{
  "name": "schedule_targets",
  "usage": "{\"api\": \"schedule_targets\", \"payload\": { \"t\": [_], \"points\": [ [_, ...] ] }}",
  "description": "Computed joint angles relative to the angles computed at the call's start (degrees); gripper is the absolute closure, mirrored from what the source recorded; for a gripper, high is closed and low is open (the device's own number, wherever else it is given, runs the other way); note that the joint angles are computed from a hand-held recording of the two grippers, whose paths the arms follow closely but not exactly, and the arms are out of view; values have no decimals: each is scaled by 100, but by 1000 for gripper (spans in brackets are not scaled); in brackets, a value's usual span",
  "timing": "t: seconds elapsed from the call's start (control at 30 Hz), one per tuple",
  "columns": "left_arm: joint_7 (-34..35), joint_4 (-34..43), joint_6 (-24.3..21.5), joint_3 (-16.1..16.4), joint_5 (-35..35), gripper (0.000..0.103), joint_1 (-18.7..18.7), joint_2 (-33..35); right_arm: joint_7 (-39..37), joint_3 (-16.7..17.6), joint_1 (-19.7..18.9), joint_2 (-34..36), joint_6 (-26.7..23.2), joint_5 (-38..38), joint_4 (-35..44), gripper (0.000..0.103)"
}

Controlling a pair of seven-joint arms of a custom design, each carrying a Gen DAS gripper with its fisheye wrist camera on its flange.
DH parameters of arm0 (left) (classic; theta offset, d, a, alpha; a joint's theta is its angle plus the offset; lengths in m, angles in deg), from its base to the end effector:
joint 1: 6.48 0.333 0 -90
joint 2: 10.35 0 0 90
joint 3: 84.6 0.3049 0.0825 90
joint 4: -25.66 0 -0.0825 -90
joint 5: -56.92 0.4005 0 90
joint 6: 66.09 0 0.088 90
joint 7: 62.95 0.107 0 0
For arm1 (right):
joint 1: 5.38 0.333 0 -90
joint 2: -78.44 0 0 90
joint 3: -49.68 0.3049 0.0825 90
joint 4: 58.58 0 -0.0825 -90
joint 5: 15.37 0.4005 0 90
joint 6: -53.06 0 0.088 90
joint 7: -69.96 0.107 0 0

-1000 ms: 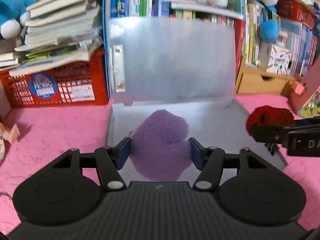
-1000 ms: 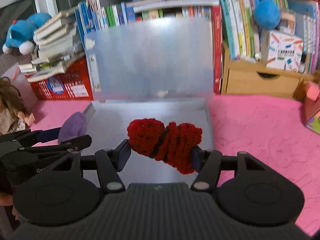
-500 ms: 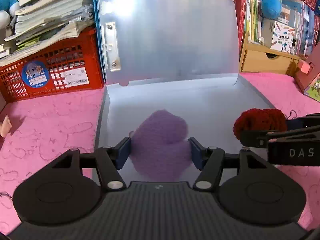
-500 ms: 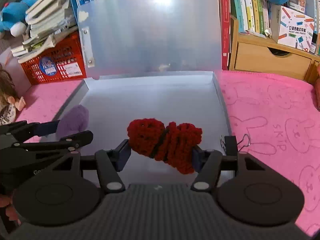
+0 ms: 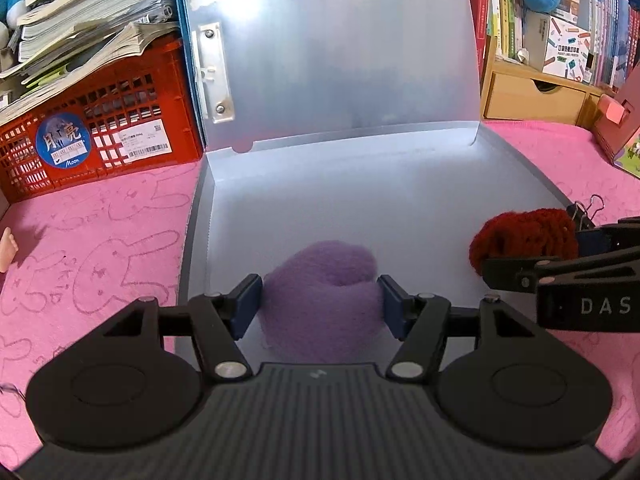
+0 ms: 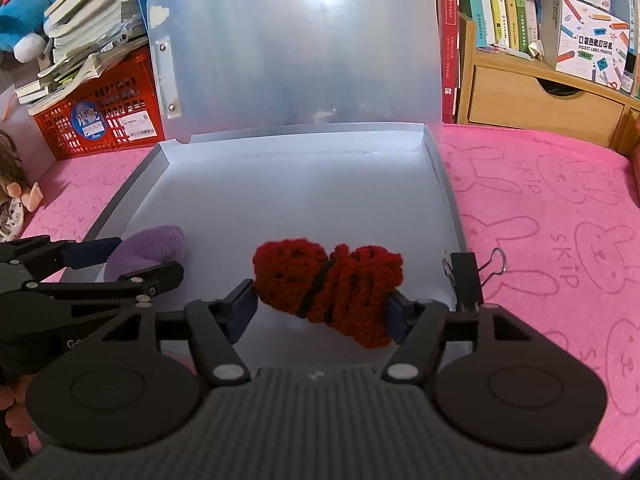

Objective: Organize objects
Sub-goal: 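Lower both items into the box and open both grippers, then withdraw both grippers from the box toward the remaining cloth items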

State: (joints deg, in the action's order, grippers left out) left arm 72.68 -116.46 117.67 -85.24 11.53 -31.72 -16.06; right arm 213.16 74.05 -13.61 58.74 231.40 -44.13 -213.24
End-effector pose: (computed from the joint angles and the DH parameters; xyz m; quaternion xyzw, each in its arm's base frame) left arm 0.4843 -0.1599 0.3842 -0.4936 0.7758 -0.3204 0.2278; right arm 0.4211 0.1612 0.3795 -0.6182 0.6965 -0.2176 0.2922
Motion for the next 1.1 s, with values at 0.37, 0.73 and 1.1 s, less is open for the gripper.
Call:
{"api": "schedule_targets", "payload": {
  "t": [0.37, 0.73, 1.1],
  "points": [
    [518, -141, 8, 327, -543, 19, -378, -398, -223, -87, 196, -572, -39, 295, -259, 18],
    [48, -896, 121, 877, 268, 18, -818, -1442, -541, 44, 429, -2011, -117, 731, -921, 13],
    [-341, -1811, 96, 1237, 987, 18, -1077, -2677, -517, 39, 1038, -3335, -402, 1116, -1629, 12]
  ]
}}
